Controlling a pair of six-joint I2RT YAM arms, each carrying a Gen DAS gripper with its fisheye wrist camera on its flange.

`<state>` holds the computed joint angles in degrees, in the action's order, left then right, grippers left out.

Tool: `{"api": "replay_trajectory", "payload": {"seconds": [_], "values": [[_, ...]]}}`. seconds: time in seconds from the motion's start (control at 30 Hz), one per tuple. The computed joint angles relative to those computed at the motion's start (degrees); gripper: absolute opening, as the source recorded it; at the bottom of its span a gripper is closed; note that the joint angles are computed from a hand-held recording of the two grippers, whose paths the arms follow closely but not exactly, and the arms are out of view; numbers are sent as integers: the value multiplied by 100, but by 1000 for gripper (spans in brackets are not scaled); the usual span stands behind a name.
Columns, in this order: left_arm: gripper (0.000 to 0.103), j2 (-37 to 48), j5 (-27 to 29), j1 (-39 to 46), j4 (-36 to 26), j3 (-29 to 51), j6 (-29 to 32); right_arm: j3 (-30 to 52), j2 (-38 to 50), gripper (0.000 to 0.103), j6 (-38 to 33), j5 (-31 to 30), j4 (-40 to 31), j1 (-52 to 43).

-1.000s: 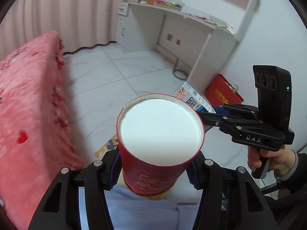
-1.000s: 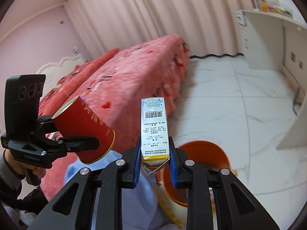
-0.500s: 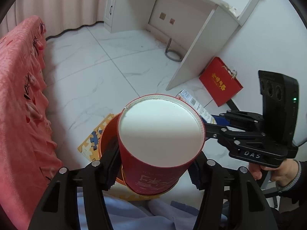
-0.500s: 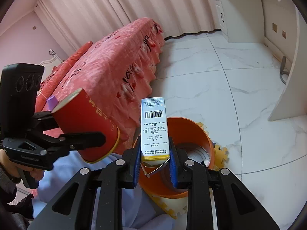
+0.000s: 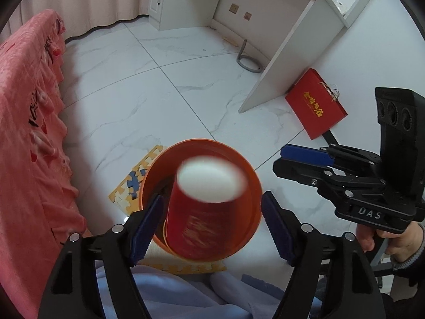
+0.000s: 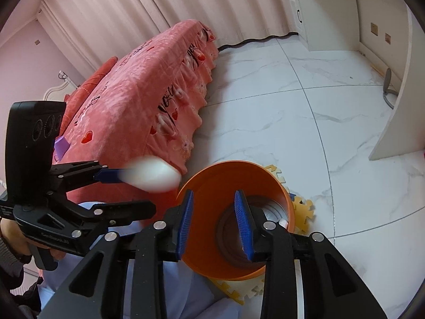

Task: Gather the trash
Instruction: 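Open both tools to drop the cup and box into the bin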

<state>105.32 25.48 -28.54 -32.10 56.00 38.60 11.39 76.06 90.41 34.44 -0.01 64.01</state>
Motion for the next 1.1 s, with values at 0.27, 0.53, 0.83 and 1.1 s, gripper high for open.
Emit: {"api": "replay_trajectory", "payload": {"seconds": [0.27, 0.53, 0.83, 1.1], "values": [[77, -220, 101, 120, -112, -73, -52, 246, -158, 33, 15, 64, -380, 142], [88, -888, 205, 869, -325, -294, 268, 883, -275, 39, -401, 223, -866, 256], [90, -1567, 419, 1955, -807, -313, 633, 1984, 165, 44, -1318, 216, -1041, 294], [91, -2001, 741, 2981, -1330, -209, 1120, 3117, 680, 55, -2143, 219, -1172, 350]]}}
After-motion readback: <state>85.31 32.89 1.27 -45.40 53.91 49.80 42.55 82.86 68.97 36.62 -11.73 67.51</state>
